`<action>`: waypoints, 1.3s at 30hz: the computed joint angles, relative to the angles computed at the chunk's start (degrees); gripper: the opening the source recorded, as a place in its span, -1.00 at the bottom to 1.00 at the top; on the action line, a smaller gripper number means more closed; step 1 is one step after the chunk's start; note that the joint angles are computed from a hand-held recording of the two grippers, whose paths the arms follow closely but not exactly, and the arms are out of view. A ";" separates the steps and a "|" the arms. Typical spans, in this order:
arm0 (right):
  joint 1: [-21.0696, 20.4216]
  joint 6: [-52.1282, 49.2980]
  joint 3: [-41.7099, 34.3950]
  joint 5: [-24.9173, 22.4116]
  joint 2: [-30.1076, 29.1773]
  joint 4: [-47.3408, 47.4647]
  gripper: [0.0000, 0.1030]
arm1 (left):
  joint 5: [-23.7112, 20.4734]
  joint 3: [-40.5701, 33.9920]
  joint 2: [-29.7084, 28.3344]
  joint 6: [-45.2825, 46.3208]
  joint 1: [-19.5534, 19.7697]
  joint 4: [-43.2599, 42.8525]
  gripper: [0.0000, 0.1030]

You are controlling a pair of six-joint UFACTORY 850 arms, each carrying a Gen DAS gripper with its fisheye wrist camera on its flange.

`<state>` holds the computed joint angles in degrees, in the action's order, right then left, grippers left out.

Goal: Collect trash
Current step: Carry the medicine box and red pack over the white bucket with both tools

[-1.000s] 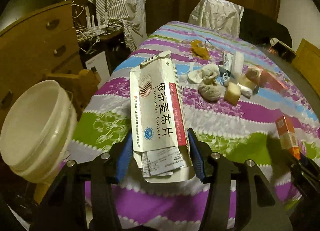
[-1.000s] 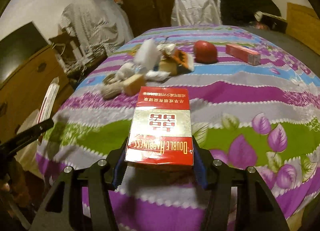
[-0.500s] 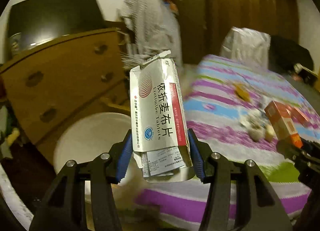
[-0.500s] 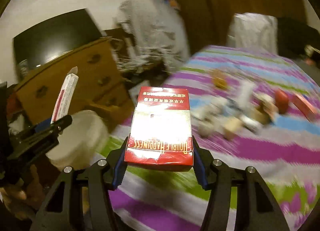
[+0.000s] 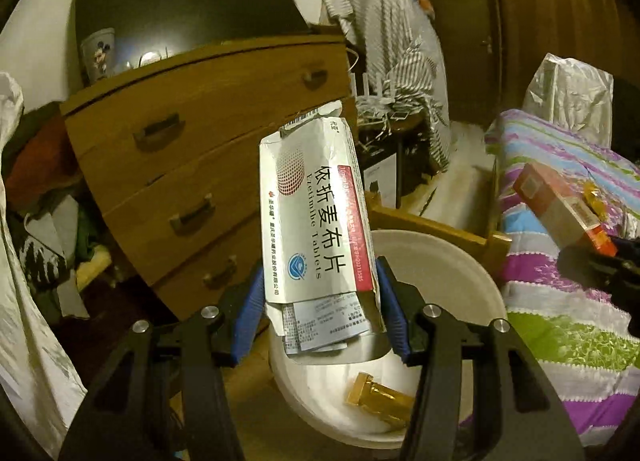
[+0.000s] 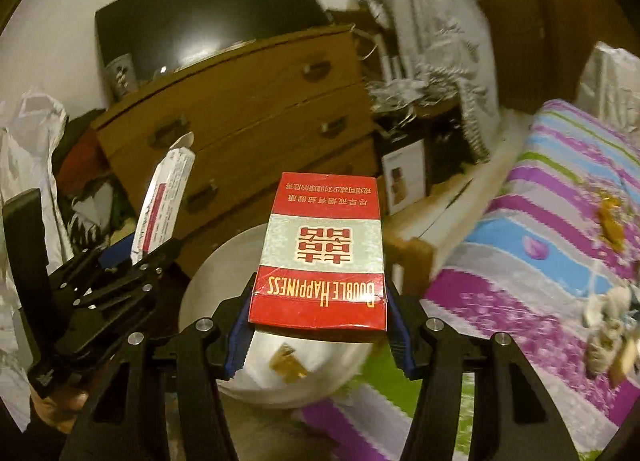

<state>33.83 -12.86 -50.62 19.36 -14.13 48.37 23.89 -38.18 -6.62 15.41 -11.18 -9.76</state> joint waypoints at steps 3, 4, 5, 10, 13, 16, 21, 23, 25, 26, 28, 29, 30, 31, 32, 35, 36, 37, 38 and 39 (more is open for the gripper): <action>0.23 -1.96 -3.48 -1.66 -2.72 1.65 0.12 | -0.85 -0.87 -1.20 -3.05 0.55 3.54 -0.01; 0.13 -1.82 -4.19 -1.80 -3.53 1.29 0.12 | -0.82 -1.05 -1.56 -2.92 0.38 3.76 -0.01; 0.18 -2.67 -4.77 -1.93 -4.00 2.00 0.12 | -0.65 -1.13 -1.88 -2.53 0.27 3.87 -0.01; 0.11 -7.04 -6.62 -2.39 -5.54 5.64 0.12 | -1.31 -1.73 -2.91 -6.43 0.98 8.99 0.01; -0.16 -7.51 -6.53 -2.65 -5.54 5.90 0.12 | -1.21 -1.83 -3.35 -7.17 1.40 10.40 0.01; -0.36 -7.76 -6.38 -2.93 -5.63 5.96 0.12 | -1.17 -1.81 -3.51 -8.07 1.66 11.83 0.01; -0.43 -7.53 -6.63 -3.21 -6.13 5.71 0.12 | -1.35 -2.06 -3.84 -8.93 1.97 13.24 0.01; -0.38 -7.82 -6.81 -3.24 -6.21 6.00 0.12 | -1.48 -2.14 -3.93 -9.54 2.07 13.93 0.01; -0.39 -7.87 -6.91 -3.27 -6.30 6.00 0.12 | -1.61 -2.18 -4.00 -9.96 2.12 14.49 0.01; -0.44 -7.31 -6.93 -3.41 -6.32 5.53 0.12 | -1.67 -2.18 -4.05 -10.25 2.16 14.84 0.01; -0.63 -4.79 -6.83 -3.59 -6.49 3.17 0.12 | -1.85 -2.32 -4.21 -10.86 2.27 15.54 0.01; -0.77 -3.38 -6.88 -3.79 -6.61 1.78 0.12 | -1.92 -2.40 -4.29 -11.52 2.39 16.22 0.01; -0.96 -1.03 -6.78 -4.00 -6.66 -0.54 0.12 | -2.00 -2.49 -4.38 -12.72 2.59 17.42 0.01; -1.15 0.96 -6.65 -4.13 -6.68 -2.49 0.12 | -2.03 -2.58 -4.50 -13.69 2.77 18.38 0.01; -1.27 2.09 -6.60 -4.20 -6.73 -3.61 0.12 | -2.13 -2.71 -4.63 -14.50 2.95 19.14 0.01; -1.60 4.38 -6.70 -4.63 -7.01 -6.28 0.12 | -2.45 -3.18 -5.14 -16.94 3.33 21.53 0.01; -1.69 4.82 -6.78 -4.92 -7.09 -6.90 0.12 | -2.55 -3.20 -5.14 -17.82 3.38 22.44 0.01; -1.81 5.17 -6.84 -5.21 -7.08 -7.46 0.12 | -2.68 -3.43 -5.28 -19.33 3.61 24.14 0.01; -1.90 6.11 -6.91 -5.44 -7.14 -8.61 0.12 | -2.75 -3.66 -5.48 -22.15 4.03 27.31 0.01; -2.01 7.11 -6.96 -5.63 -7.19 -9.70 0.12 | -2.87 -3.99 -5.67 -25.51 4.53 31.02 0.01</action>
